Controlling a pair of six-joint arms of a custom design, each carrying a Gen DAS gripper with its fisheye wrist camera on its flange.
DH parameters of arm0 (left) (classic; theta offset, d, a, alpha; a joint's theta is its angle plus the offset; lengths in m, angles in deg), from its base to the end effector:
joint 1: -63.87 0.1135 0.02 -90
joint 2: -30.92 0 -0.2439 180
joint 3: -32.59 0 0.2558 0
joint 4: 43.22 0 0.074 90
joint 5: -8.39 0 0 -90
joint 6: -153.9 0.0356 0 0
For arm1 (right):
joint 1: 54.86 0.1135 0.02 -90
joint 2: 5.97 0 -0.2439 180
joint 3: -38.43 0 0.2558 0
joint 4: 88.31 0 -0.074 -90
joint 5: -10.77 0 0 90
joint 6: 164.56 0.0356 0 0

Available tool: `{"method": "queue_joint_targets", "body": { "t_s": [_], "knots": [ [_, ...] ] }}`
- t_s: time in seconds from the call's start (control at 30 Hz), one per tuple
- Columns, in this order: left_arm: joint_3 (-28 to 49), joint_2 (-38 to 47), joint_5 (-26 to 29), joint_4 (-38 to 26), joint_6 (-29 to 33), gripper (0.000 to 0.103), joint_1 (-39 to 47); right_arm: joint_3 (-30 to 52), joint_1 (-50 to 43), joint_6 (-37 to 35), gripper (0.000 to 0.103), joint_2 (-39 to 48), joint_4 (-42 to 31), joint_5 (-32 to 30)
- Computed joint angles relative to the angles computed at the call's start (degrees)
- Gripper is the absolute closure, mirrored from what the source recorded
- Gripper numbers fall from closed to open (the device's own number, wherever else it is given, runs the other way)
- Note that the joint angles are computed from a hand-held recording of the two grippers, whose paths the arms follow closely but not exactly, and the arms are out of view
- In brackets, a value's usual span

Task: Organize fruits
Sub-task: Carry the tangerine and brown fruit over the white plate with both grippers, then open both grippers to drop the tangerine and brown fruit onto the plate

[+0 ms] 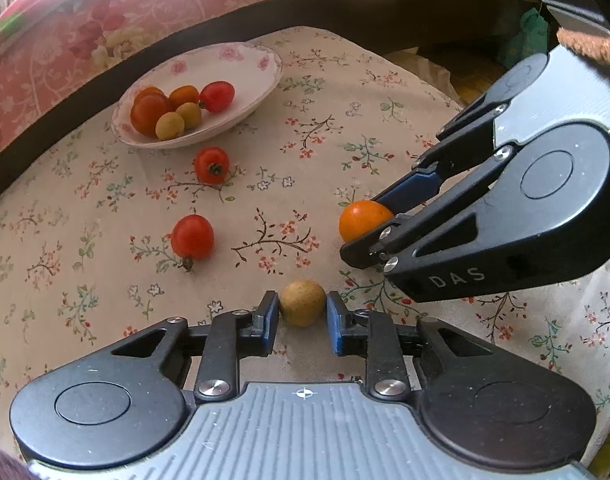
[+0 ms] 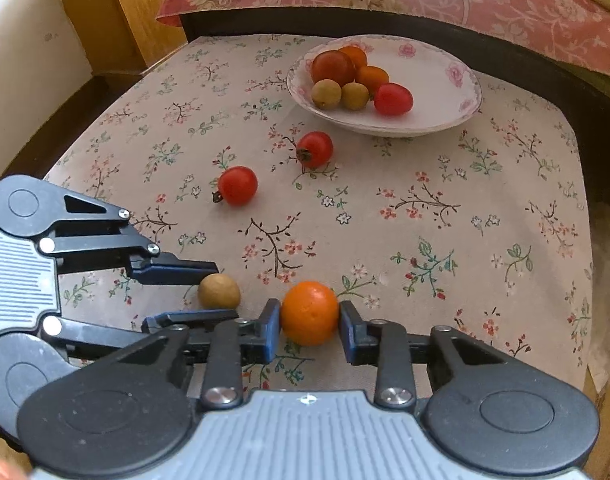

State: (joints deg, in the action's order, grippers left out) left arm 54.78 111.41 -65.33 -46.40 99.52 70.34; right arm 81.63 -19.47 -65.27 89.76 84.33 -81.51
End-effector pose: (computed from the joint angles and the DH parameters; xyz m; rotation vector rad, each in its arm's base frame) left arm 0.1658 0.0088 0.0414 0.7390 2.4701 -0.1088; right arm 0.2070 0.1488 0.0584 -0.6127 2.5805 0.3200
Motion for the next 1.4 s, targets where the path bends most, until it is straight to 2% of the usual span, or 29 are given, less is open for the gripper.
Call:
{"method": "queue_joint_targets", "body": {
  "t_s": [0.23, 0.43, 0.87, 1.4],
  "knots": [
    [2.6, -3.7, 0.7, -4.0, -2.2, 0.070, 1.5, -0.6, -1.2, 0.3, 0.069, -2.1, 0.5, -0.8],
    [6.1, -3.0, 0.4, -4.2, -4.5, 0.071, 1.3, 1.1, -2.5, 0.0, 0.069, -3.4, -0.3, -0.5],
    [16.5, 5.4, -1.8, -0.9, -7.6, 0.071, -0.5, 9.9, -7.0, -1.0, 0.069, 0.7, -0.7, -1.0],
    [30.1, 19.2, -5.3, 2.8, -11.7, 0.072, -4.2, 22.4, -13.6, -2.5, 0.069, 11.4, 0.2, -4.0]
  ]
}}
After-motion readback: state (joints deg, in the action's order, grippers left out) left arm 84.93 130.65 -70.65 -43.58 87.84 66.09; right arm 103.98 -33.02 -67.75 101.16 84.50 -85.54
